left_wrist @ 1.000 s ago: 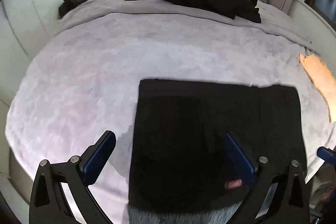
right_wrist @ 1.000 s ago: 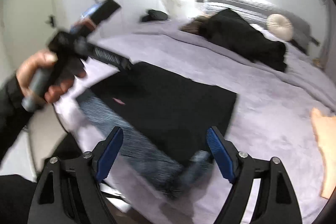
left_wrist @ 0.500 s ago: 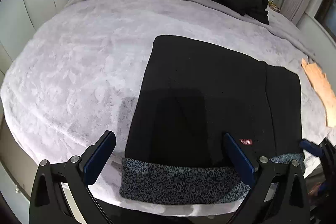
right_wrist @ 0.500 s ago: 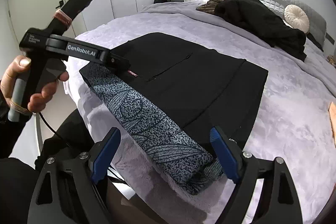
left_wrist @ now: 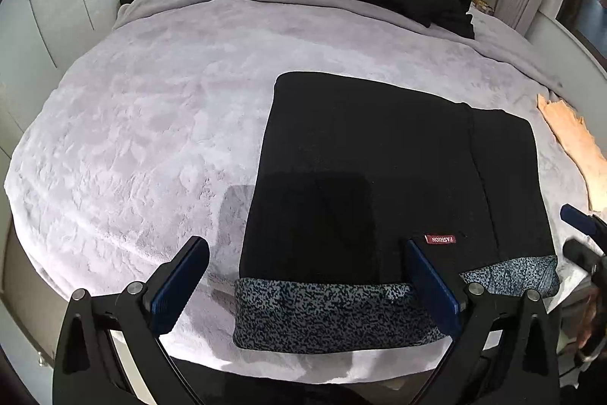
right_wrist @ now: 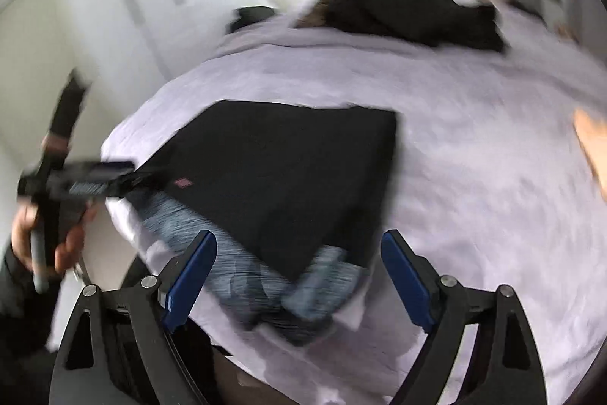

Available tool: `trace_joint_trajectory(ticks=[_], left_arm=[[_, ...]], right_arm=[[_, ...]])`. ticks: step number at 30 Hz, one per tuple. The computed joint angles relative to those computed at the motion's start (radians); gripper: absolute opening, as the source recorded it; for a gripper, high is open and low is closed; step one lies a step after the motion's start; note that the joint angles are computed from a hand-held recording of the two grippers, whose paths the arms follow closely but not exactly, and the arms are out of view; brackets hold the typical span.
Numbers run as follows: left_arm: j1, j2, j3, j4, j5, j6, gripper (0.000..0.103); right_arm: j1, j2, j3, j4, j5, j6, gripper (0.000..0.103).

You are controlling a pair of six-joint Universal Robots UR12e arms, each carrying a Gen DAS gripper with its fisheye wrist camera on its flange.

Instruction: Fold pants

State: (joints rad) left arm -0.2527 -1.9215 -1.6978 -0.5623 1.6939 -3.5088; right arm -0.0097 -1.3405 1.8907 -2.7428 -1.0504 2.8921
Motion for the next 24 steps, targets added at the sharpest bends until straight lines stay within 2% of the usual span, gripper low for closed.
trace_joint_trajectory(ticks=[3,5,6,9,12,13,14,15,16,18,21,22,24], left_arm=[[0.001,0.014,-0.013,0.011,-0.014,0.013,0.102],[0.008,0.037,-0.048,0.056,-0.053,0.026,0.102],[0.009,0.045,-0.062,0.061,-0.046,0.027,0.102],[0.007,0.059,-0.087,0.017,0.013,-0.007,0.102],[0.037,0.057,-0.109,-0.03,-0.066,-0.073,0.102],[0.038,0.05,-0.1,-0.069,-0.069,-0.085,0.102],[0.032,0.04,-0.085,-0.119,-0.042,-0.089,0.102],[0.026,0.038,-0.08,-0.127,-0.022,-0.081,0.102],[0.024,0.045,-0.089,-0.095,-0.029,-0.069,0.102],[0.034,0.071,-0.116,0.018,-0.097,-0.042,0.102],[0.058,0.088,-0.123,0.126,-0.184,-0.029,0.102],[0.069,0.085,-0.114,0.147,-0.217,-0.028,0.102],[0.086,0.06,-0.073,0.132,-0.267,-0.015,0.102]], right_arm=[[-0.016,-0.003,0.007,-0.011,0.009,0.043,0.091],[-0.014,-0.008,0.014,-0.022,0.009,0.031,0.091],[-0.012,-0.011,0.016,-0.024,0.006,0.019,0.091],[-0.001,-0.011,0.017,-0.019,-0.005,-0.019,0.091],[0.008,0.001,0.011,-0.003,-0.001,-0.021,0.091],[0.008,0.003,0.01,0.006,0.001,-0.019,0.091],[0.01,0.006,0.006,0.018,0.0,-0.017,0.091],[0.011,0.006,0.004,0.027,-0.001,-0.021,0.091],[0.01,0.004,0.006,0.025,-0.001,-0.024,0.091],[0.005,-0.005,0.014,0.004,0.001,-0.031,0.091],[-0.01,-0.008,0.014,-0.013,0.015,-0.003,0.092],[-0.018,-0.004,0.01,-0.013,0.032,0.018,0.093],[-0.025,0.008,-0.002,-0.004,0.039,0.055,0.093]])
